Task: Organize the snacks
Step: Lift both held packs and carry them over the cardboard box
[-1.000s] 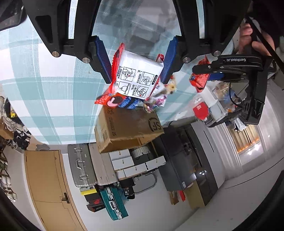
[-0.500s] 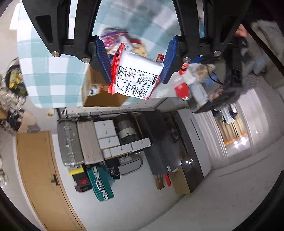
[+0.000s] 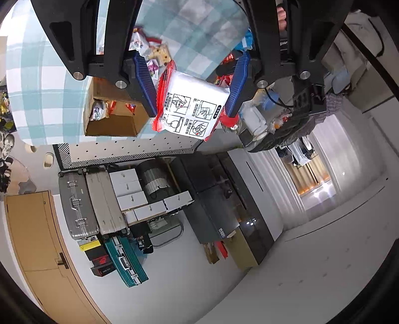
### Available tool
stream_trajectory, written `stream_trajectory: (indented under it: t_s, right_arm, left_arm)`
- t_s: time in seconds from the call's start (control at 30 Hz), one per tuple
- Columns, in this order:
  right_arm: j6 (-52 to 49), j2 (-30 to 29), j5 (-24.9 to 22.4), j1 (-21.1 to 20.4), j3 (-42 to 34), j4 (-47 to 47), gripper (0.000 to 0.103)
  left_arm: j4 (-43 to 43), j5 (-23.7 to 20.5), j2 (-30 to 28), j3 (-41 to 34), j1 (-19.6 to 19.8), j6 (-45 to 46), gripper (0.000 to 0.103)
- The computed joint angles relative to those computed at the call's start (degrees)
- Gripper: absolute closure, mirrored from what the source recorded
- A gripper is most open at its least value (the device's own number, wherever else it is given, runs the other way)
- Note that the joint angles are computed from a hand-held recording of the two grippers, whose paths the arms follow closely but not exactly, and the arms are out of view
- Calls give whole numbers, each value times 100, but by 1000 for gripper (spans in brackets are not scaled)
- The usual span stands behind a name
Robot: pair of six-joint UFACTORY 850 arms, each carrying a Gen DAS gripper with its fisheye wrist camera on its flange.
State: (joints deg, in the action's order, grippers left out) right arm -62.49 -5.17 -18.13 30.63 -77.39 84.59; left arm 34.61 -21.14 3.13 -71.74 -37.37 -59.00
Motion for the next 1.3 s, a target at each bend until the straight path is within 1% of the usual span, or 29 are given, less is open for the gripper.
stream_trajectory:
  t_s: [0.13,0.17,0.23,0.33,0.37,0.43,0.53,0.67,0.77,0.93,1.0,1.1,1.17,1.23,1.27,1.3]
  right_arm:
    - [400,-258,-18,-57,-320,-539,47]
    - [461,-321,39,-67,-397,-664,47]
    - [839,-499,57,-108,-642,-1156,47]
    - [1185,-760,125,-180,-944,-1650,47]
    - [1321,-865,178,-195,-1074,-1859,47]
    - [1363,-1081,147,-263,-1308,-1950,47]
    - [1626,-1500,-86,-393,-1847,-2155,47]
    - [1910,-2068,-408,-539,-2635,-2280,47]
    - [2364,-2515,-538,-603,-3281,-2747,47]
    - [3328,-3380,-997,-731,-4510,-3677,47]
    - [3660,-3651,-1096,-762,-4871,-4023,47]
    - [4126,-4146,-1398,-813,-5524,-4482,47]
    - [4383,-4490,-1636,-837,-6000,-4741,47]
    - [4647,-4866,-1881,-851,-6509,-5017,47]
    - [4846,-5144,-2089,-857,-6921,-5223,47]
    - [4938,-5299,-2193,-860,-7125,-5332,47]
  left_arm:
    - [-678,-79,-336,-380,144,769,58]
    - [-781,-106,-416,-465,176,895,58]
    - [-1074,-170,-664,-724,276,1280,58]
    - [-1093,-177,-977,-1083,374,1320,58]
    - [-1312,-185,-1120,-1254,421,1531,58]
    - [-1664,-228,-1417,-1627,490,1942,58]
    - [-1751,-451,-1865,-2237,547,2229,58]
    - [-2332,-809,-2515,-3129,717,2941,58]
    - [-2570,-1122,-3016,-3835,840,3273,58]
    - [-2879,-1726,-3862,-5074,1044,3733,58]
    - [-3051,-1952,-4208,-5562,1155,3891,58]
    - [-3279,-2284,-4700,-6265,1282,4145,58]
    - [-3319,-2368,-4862,-6423,1329,4226,58]
    - [-3345,-2649,-5258,-6958,1370,4296,58]
    - [-3377,-2802,-5457,-7240,1388,4321,58]
    - [-3427,-2918,-5609,-7441,1405,4354,58]
